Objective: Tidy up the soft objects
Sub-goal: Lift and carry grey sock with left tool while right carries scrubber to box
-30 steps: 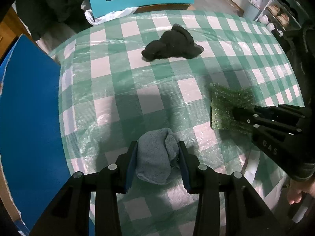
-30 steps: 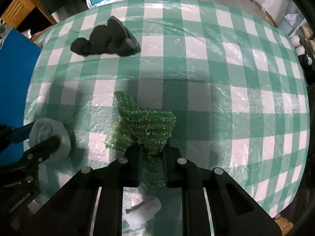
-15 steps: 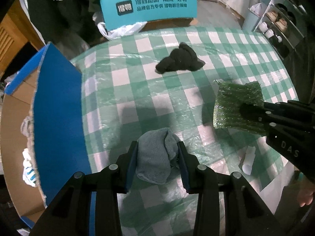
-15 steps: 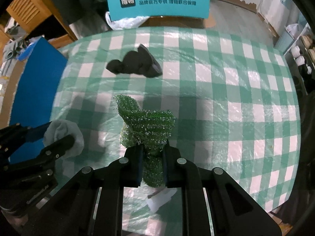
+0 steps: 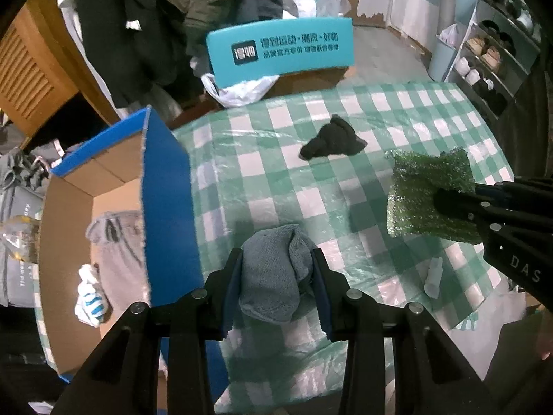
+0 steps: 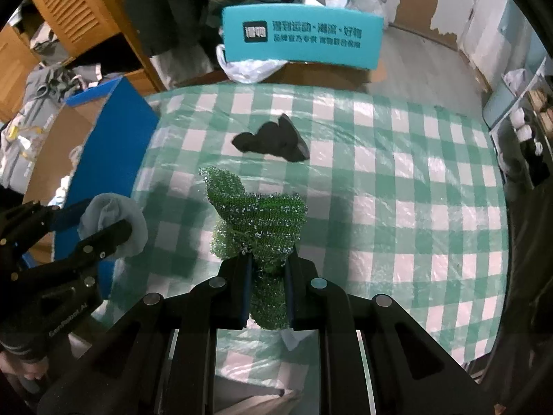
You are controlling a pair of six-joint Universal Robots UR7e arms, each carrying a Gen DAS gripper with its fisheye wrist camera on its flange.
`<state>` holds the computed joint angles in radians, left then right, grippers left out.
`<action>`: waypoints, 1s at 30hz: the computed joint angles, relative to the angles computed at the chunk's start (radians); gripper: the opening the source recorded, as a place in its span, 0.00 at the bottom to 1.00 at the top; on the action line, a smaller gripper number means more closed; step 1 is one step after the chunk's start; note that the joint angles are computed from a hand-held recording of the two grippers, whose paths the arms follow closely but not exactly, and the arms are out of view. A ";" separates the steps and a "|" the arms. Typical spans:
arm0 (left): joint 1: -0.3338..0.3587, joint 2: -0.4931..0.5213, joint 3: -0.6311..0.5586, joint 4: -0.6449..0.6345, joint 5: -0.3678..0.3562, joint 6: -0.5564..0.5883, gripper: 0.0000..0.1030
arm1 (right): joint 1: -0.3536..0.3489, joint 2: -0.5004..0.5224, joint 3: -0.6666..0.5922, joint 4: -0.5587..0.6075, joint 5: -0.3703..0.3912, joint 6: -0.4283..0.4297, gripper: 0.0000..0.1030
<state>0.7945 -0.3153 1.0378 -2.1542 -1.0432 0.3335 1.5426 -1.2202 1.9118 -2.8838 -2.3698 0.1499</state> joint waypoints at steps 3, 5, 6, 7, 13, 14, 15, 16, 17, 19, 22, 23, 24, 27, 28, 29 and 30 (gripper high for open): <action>0.000 -0.018 0.017 -0.022 0.006 0.009 0.38 | 0.020 0.004 -0.005 -0.004 -0.009 -0.007 0.13; 0.000 -0.028 0.027 -0.036 0.008 0.015 0.38 | 0.031 0.008 -0.010 -0.006 -0.013 -0.013 0.13; 0.000 -0.032 0.031 -0.039 0.009 0.016 0.38 | 0.037 0.010 -0.012 -0.006 -0.015 -0.015 0.13; 0.001 -0.037 0.034 -0.042 0.008 0.017 0.38 | 0.042 0.011 -0.014 -0.007 -0.016 -0.018 0.13; 0.003 -0.064 0.060 -0.067 0.012 0.029 0.38 | 0.072 0.025 -0.032 -0.009 -0.025 -0.032 0.13; 0.004 -0.068 0.063 -0.070 0.013 0.031 0.38 | 0.076 0.028 -0.036 -0.011 -0.026 -0.035 0.13; 0.004 -0.072 0.067 -0.076 0.014 0.033 0.38 | 0.079 0.030 -0.039 -0.012 -0.026 -0.037 0.13; 0.004 -0.076 0.071 -0.082 0.016 0.036 0.38 | 0.083 0.033 -0.043 -0.014 -0.027 -0.041 0.13; 0.005 -0.079 0.073 -0.084 0.017 0.037 0.38 | 0.087 0.037 -0.047 -0.014 -0.027 -0.044 0.13; 0.006 -0.086 0.077 -0.088 0.015 0.037 0.38 | 0.094 0.041 -0.053 -0.015 -0.027 -0.049 0.13; 0.007 -0.095 0.083 -0.097 0.014 0.040 0.38 | 0.104 0.051 -0.066 -0.014 -0.026 -0.057 0.13; 0.007 -0.099 0.085 -0.102 0.014 0.043 0.38 | 0.106 0.055 -0.070 -0.013 -0.026 -0.057 0.13; 0.008 -0.100 0.085 -0.103 0.014 0.044 0.38 | 0.109 0.059 -0.077 -0.010 -0.025 -0.058 0.13; 0.008 -0.107 0.088 -0.113 0.015 0.050 0.38 | 0.117 0.072 -0.093 -0.009 -0.024 -0.063 0.13; 0.009 -0.110 0.090 -0.118 0.015 0.053 0.38 | 0.120 0.076 -0.099 -0.010 -0.023 -0.066 0.13; 0.009 -0.111 0.091 -0.121 0.016 0.055 0.38 | 0.124 0.081 -0.106 -0.010 -0.022 -0.070 0.13; 0.010 -0.113 0.091 -0.123 0.019 0.056 0.38 | 0.126 0.085 -0.111 -0.010 -0.021 -0.073 0.13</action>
